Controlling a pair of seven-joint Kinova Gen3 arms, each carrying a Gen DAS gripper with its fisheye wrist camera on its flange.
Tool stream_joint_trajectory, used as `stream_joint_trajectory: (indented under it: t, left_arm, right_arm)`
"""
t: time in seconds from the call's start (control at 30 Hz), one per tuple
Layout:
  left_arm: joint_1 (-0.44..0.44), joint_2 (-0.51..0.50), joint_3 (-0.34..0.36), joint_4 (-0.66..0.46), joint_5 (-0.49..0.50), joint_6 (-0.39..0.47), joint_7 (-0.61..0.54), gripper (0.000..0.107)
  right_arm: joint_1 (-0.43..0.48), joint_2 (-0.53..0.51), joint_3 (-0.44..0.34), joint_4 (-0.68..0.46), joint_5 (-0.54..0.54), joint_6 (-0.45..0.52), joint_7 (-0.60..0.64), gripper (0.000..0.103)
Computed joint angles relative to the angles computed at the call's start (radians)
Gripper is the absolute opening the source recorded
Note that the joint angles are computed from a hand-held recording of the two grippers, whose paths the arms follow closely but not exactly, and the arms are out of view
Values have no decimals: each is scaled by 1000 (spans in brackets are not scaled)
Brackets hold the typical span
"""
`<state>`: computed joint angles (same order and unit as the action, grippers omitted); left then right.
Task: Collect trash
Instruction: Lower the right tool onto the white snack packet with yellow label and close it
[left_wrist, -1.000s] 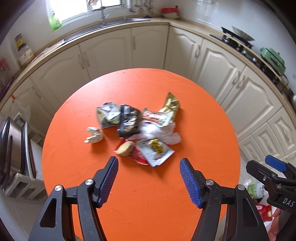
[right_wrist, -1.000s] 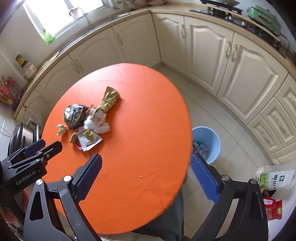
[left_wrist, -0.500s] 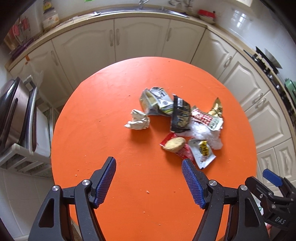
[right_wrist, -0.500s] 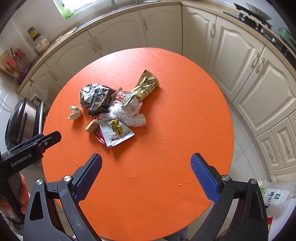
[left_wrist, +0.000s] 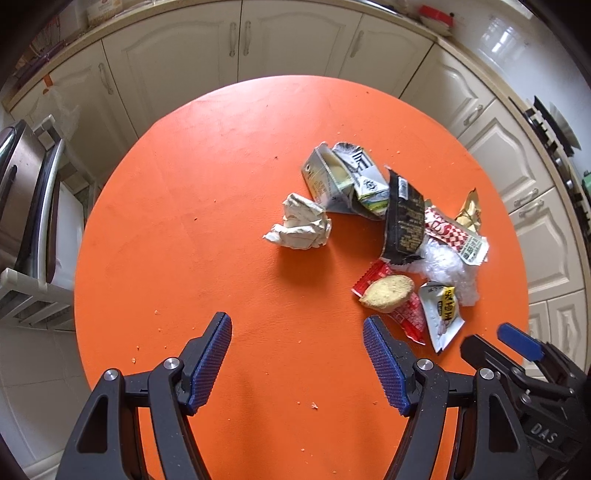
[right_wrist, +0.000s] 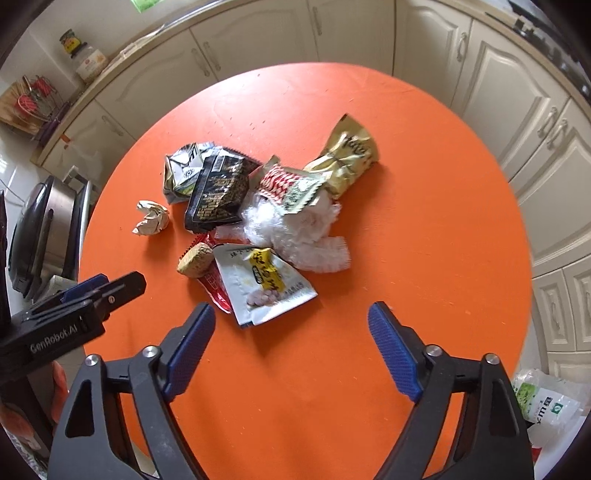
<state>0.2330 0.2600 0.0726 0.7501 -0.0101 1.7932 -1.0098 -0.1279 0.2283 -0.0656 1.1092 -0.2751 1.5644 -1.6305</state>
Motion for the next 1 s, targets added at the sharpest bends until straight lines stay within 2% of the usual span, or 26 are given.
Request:
stream_joint_trajectory:
  t: [0.27,0.37,0.43,0.53,0.6,0.63,1.0]
  left_arm:
    - [-40,-23,-3,85,36,-40,-15,69]
    - [-61,-29,-5,108,60,-51,-14,69]
    - [-73,-30,-5,117,74,-54,-15,69]
    - [-79,-26,-3,111,82,-57,-16,69]
    - [-73,-17,1,91,80,-53,-16,69]
    - [-70,-11,3,78,83,-50,-15,69]
    - [35,112,20,-143,61,25,-10,69]
  right_arm:
    - [-55,96,-24,-58,7,25,-23,71]
    - [-90,106,-22,-71,57,5,-33,70]
    - [-102,112,-22,-83,78,9,-31,58]
    - [-98,124,-29,-103,67,15,-9,52]
    - [-87,114,-28,-92,55,3,0,46]
    - [-76,107,-27,-83,45,-1,10,37]
    - [34,38,-1,-4,-38,-3,69,33]
